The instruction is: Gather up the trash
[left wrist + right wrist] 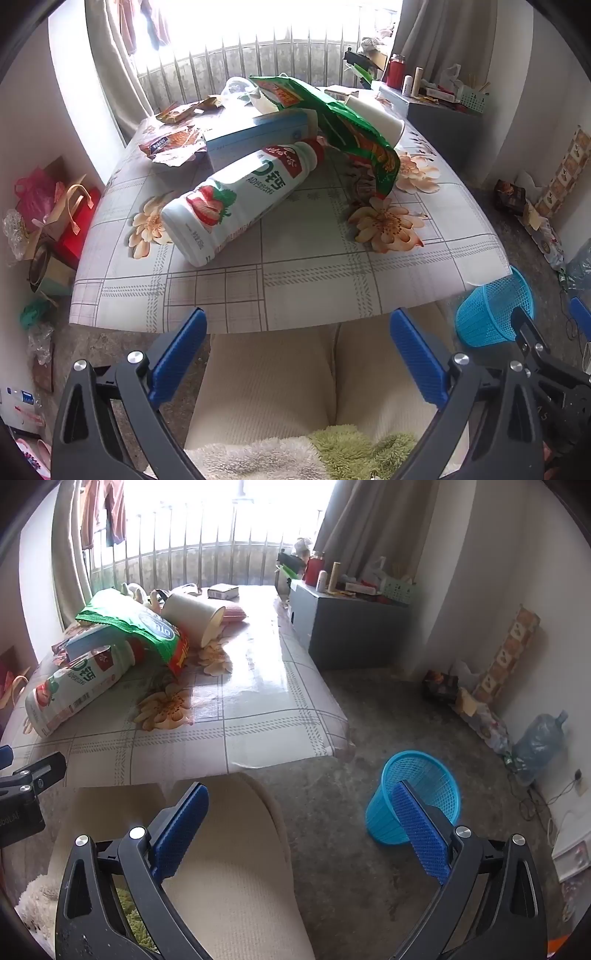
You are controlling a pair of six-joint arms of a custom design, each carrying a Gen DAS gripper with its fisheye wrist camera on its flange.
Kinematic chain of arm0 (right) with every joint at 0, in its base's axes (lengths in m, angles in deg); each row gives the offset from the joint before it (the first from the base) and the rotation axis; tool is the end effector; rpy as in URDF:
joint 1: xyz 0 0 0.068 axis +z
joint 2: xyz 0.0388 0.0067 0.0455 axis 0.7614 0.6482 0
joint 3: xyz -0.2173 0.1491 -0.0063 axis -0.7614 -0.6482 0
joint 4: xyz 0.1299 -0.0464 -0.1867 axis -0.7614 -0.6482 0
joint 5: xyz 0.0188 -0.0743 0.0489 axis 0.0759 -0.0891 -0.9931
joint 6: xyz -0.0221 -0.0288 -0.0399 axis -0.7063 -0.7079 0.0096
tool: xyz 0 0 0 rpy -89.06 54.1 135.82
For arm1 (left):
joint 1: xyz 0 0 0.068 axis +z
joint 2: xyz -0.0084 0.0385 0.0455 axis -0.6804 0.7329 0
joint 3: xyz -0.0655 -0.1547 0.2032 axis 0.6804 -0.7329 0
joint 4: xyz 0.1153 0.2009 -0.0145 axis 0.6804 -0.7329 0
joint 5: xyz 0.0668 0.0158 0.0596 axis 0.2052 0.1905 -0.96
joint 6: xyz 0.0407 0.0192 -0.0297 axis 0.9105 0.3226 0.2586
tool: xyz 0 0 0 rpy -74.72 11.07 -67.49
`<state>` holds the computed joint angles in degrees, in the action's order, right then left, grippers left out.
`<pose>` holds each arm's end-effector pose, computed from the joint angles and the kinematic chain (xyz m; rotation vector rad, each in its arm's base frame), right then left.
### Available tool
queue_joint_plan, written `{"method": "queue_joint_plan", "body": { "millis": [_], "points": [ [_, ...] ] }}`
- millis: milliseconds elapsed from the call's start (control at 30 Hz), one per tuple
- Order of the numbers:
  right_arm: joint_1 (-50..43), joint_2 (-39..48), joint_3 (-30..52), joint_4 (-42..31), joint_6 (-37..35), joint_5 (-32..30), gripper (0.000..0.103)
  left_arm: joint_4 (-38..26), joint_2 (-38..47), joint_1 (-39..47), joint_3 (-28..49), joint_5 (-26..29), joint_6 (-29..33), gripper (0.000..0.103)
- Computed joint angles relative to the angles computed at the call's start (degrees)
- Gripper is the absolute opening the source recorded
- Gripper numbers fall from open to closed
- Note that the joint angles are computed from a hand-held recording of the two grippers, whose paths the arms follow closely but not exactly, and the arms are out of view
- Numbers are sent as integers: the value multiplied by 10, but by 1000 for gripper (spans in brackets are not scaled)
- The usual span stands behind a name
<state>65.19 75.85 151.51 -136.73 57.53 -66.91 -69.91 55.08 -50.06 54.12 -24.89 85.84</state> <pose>0.2198 0.0497 0.3406 0.1138 2.4567 -0.1759 0.3804 -0.0465 0.2480 0.1620 2.5176 0.0081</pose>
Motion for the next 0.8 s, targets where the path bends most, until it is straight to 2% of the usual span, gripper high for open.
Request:
{"method": "queue_joint_plan", "body": {
  "millis": [267, 333, 500, 533, 800],
  "points": [
    [-8, 4, 6, 4, -10, -3, 95, 17, -7, -4, -12, -2, -14, 97],
    [-11, 7, 6, 7, -14, -5, 95, -3, -1, 3, 10, 2, -7, 97],
    [-10, 7, 11, 0, -12, 0, 95, 0, 1, 7, 21, -2, -13, 97],
    [-1, 3, 7, -1, -5, 10, 95, 17, -13, 5, -7, -7, -15, 97],
    [-6, -3, 5, -11, -4, 15, 95, 19, -13, 7, -10, -8, -16, 97]
  ]
}}
